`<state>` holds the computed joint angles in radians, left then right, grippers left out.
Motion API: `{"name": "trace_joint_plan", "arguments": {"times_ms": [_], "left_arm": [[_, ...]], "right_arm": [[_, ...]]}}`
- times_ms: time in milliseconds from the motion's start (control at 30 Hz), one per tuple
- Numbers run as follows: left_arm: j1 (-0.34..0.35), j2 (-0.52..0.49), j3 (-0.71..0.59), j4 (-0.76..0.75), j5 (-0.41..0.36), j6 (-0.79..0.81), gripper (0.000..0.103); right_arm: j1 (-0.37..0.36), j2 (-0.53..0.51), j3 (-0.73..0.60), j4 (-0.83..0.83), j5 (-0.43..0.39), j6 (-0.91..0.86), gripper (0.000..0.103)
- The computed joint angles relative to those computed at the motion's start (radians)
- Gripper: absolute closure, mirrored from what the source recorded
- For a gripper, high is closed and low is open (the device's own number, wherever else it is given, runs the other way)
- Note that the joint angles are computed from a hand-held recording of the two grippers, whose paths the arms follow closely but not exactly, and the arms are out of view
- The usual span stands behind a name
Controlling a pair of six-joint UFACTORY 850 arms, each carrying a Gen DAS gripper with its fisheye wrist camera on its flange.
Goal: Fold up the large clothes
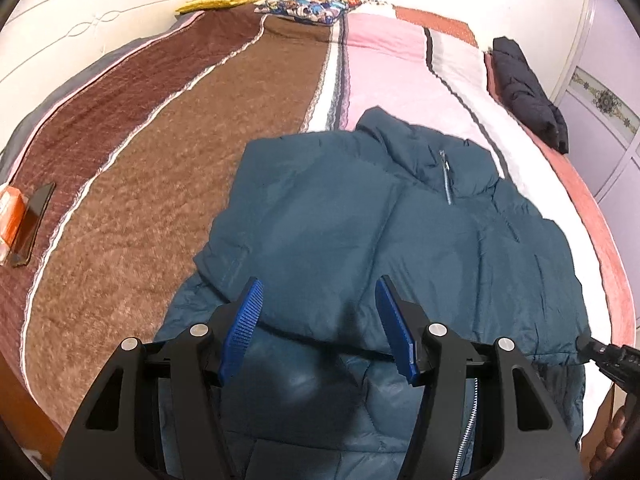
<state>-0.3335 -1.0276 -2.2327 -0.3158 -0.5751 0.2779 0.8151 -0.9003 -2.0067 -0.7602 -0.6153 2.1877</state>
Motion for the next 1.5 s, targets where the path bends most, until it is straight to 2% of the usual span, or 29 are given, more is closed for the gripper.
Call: {"name": "trace_joint_plan", "arguments": {"times_ms": [167, 233, 333, 400, 467, 567, 767, 867, 1133, 1367, 1500], "left_arm": [[-0.002, -0.087, -0.126, 0.035, -0.103, -0.063, 0.045], [-0.002, -0.094, -0.132, 0.054, -0.119, -0.089, 0.045], [0.007, -0.050, -0.058, 0.001, -0.083, -0.053, 0.045], [0.009, -0.018, -0.009, -0.003, -0.057, -0.037, 0.045], [0.009, 0.012, 0.037, 0.006, -0.035, -0.029, 0.045], [0.007, 0.063, 0.120, 0.059, -0.002, -0.045, 0.044], [0.005, 0.164, 0.287, 0.174, 0.072, -0.089, 0.044], [0.010, 0.210, 0.360, 0.184, 0.094, -0.091, 0.044], [0.014, 0.317, 0.534, 0.318, 0.180, -0.188, 0.044], [0.039, 0.379, 0.628, 0.280, 0.193, -0.141, 0.044], [0.062, 0.404, 0.668, 0.254, 0.172, -0.114, 0.044]], "right_arm": [[-0.022, -0.058, -0.066, 0.125, -0.035, -0.124, 0.097], [-0.027, -0.076, -0.091, 0.161, -0.045, -0.165, 0.096], [-0.024, -0.071, -0.084, 0.168, -0.042, -0.164, 0.090], [-0.021, -0.065, -0.075, 0.172, -0.044, -0.162, 0.080], [-0.017, -0.054, -0.058, 0.167, -0.041, -0.151, 0.070], [-0.005, -0.039, -0.040, 0.160, -0.052, -0.143, 0.065], [0.033, -0.001, -0.004, 0.145, -0.104, -0.157, 0.057], [0.056, 0.005, -0.010, 0.159, -0.158, -0.193, 0.053], [0.108, -0.002, -0.052, 0.232, -0.296, -0.348, 0.052], [0.146, 0.030, -0.014, 0.296, -0.369, -0.418, 0.045], [0.167, 0.073, 0.059, 0.328, -0.346, -0.406, 0.039]]}}
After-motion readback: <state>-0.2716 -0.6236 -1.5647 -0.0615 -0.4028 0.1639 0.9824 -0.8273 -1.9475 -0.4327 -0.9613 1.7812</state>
